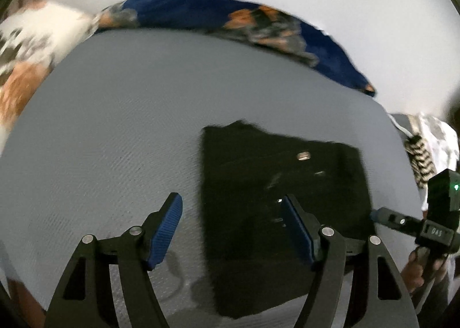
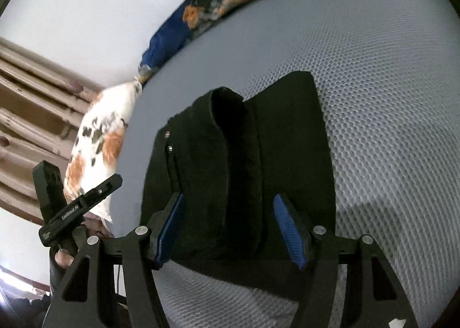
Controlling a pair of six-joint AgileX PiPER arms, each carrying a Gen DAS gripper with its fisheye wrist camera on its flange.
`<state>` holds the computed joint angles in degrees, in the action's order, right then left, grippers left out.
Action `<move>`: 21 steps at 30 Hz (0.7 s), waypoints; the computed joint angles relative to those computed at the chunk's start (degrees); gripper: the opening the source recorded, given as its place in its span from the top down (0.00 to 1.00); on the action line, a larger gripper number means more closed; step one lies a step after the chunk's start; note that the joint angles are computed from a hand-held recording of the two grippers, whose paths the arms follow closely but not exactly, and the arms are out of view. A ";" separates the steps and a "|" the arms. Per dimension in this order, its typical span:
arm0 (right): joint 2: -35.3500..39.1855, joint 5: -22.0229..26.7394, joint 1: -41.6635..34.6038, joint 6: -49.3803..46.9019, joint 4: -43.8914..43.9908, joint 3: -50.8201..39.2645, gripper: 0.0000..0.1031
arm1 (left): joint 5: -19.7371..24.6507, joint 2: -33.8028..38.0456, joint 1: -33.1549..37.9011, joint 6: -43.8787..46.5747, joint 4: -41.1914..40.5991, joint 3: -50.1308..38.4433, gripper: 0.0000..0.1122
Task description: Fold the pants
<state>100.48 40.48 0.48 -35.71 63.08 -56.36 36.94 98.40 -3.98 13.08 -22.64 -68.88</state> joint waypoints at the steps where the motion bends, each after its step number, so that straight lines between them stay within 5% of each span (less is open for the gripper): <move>1: 0.95 0.62 -0.26 -0.43 0.33 -0.60 0.40 | -0.20 0.06 0.87 -0.21 -0.13 0.82 0.36; 14: 14.76 9.66 -2.75 -7.13 6.55 -12.17 0.40 | -0.34 1.40 5.57 2.76 -5.96 4.84 0.36; 21: 21.69 11.80 -0.87 -7.08 10.35 -20.24 0.64 | -0.37 1.80 4.94 1.60 -5.27 3.93 0.36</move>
<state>122.17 52.29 -0.39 -42.80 73.43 -76.60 36.57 100.20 0.96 14.68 -27.91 -64.96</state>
